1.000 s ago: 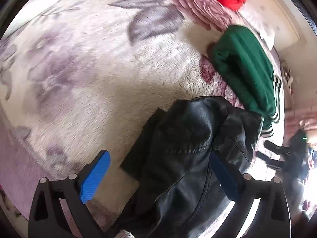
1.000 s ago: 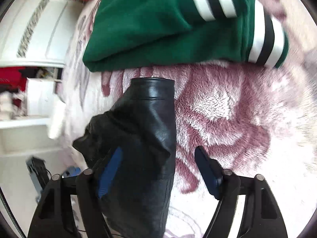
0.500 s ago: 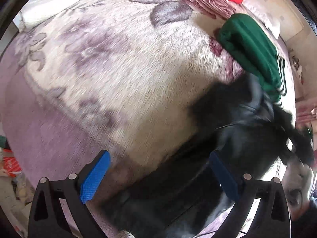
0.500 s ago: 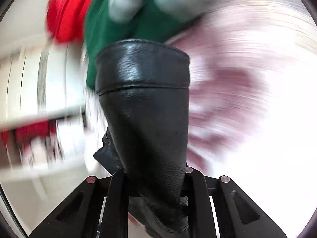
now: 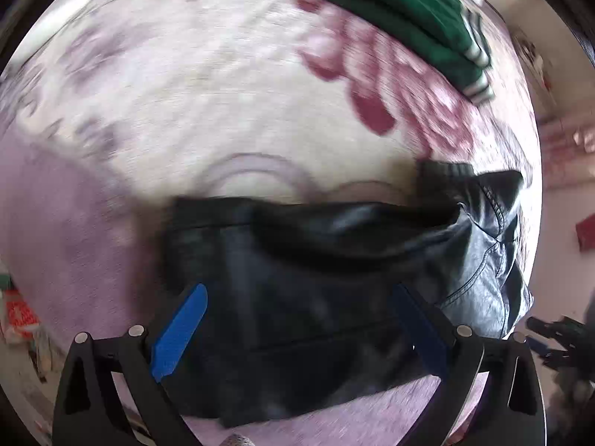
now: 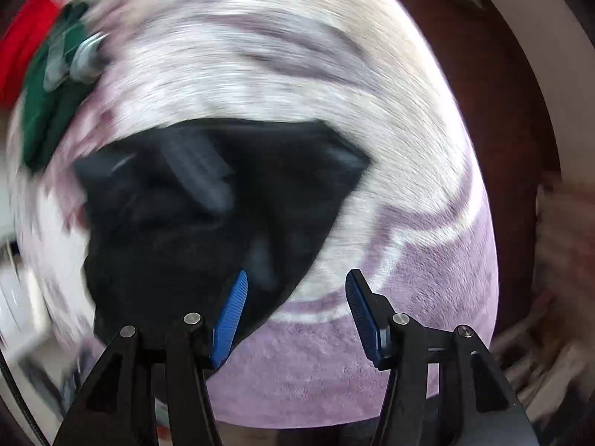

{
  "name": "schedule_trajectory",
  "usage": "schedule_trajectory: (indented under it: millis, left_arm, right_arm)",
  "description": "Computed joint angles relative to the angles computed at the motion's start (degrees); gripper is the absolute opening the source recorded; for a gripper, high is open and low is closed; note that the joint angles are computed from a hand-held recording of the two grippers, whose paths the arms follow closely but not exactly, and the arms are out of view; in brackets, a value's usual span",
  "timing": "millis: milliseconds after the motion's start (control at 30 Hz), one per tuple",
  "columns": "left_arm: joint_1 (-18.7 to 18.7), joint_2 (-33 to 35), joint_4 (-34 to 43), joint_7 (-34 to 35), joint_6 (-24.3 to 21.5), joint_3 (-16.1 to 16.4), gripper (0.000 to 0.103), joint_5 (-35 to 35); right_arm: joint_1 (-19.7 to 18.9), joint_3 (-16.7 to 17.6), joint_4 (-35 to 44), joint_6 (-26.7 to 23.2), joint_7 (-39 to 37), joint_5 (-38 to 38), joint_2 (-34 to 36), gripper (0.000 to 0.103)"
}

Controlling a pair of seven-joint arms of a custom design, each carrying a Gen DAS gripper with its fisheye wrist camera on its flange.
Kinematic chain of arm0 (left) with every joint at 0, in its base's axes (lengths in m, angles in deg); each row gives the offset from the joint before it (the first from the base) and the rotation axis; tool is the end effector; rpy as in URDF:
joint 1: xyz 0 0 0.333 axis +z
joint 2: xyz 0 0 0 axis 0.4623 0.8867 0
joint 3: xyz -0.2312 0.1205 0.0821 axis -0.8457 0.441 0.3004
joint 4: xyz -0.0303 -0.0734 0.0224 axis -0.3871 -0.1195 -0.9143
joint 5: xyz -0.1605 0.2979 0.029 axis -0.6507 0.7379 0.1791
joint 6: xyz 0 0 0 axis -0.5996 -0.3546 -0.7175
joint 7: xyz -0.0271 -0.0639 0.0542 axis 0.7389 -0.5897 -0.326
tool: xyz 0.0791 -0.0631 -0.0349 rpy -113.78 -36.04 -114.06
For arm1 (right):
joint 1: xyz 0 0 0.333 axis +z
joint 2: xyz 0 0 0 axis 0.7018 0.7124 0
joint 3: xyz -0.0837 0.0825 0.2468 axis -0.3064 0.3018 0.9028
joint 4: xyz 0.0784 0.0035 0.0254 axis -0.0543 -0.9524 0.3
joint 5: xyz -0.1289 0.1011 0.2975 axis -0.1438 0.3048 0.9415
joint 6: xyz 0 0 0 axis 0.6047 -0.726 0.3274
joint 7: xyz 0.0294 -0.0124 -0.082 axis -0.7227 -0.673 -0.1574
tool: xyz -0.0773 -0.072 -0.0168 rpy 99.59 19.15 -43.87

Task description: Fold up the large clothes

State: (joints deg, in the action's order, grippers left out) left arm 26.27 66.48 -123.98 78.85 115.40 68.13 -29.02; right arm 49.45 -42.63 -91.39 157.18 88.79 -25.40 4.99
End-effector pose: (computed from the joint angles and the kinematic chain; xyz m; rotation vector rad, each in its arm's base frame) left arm 0.4842 -0.0692 0.5626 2.2612 -2.1214 0.2433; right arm 0.3761 0.0770 0.6523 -1.2498 2.7576 0.3645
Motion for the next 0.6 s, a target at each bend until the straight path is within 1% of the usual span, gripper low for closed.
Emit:
schedule_trajectory:
  millis: [33,67,100,133,167,200,233,300,367,433,500,533,567,600]
  left_arm:
    - [-0.5,1.7,0.7,-0.7,0.8,-0.8,0.102,1.4]
    - [-1.0,3.4,1.2,-1.4,1.8,-1.5,0.102,2.7]
    - [-1.6,6.5,2.5,-2.5,2.8,-2.2,0.102,4.8]
    - [-1.8,8.7,3.7,-3.3,3.1,-2.4,0.102,6.1]
    - [-1.9,11.8,5.5,-3.9,3.1,-2.5,0.102,7.2]
    - [-1.7,14.2,7.0,-3.9,2.5,-2.5,0.103,7.1]
    - [-1.4,15.7,7.9,-3.6,2.4,-2.6,0.103,6.9]
    - [-1.0,17.0,8.3,-1.1,3.6,-2.9,0.103,7.2]
    - [-0.6,16.7,7.9,1.1,3.9,-3.1,0.103,7.0]
    - [-0.1,15.8,6.9,2.2,4.6,-3.1,0.103,6.1]
    - [0.2,15.4,7.3,2.1,3.4,-2.7,0.103,6.6]
    - [0.3,15.3,8.2,1.9,2.3,-2.6,0.103,6.7]
    - [0.4,15.1,9.2,1.6,1.1,-2.5,0.103,6.7]
    - [0.3,14.5,10.1,0.9,0.1,-2.5,0.103,7.3]
  right_arm:
    - [1.5,0.1,1.0,2.5,-4.4,1.8,0.7,0.057]
    - [3.3,0.4,2.8,4.4,-9.0,4.1,3.0,0.057]
    - [5.0,1.3,6.4,4.6,-12.9,4.5,6.7,0.057]
    - [6.0,1.7,8.1,4.5,-16.0,4.7,8.6,0.056]
    - [7.2,2.1,9.2,4.9,-19.1,5.5,10.8,0.053]
    - [8.2,2.6,10.9,4.8,-20.9,6.2,13.4,0.041]
    - [9.1,3.0,12.3,3.3,-22.5,5.9,16.6,0.038]
    - [10.9,4.0,16.0,-1.1,-22.3,2.3,23.3,0.038]
    - [11.5,3.5,16.7,-2.6,-19.6,1.7,26.1,0.039]
    - [11.6,2.8,19.4,-5.5,-17.4,2.2,29.2,0.039]
    - [11.8,2.4,20.6,-7.6,-16.4,2.3,29.9,0.039]
    - [11.6,2.3,20.4,-8.4,-17.4,2.6,29.0,0.039]
    - [11.2,1.9,18.8,-8.1,-18.4,3.5,26.9,0.039]
    - [10.4,1.4,15.7,-6.8,-19.8,5.0,23.6,0.039]
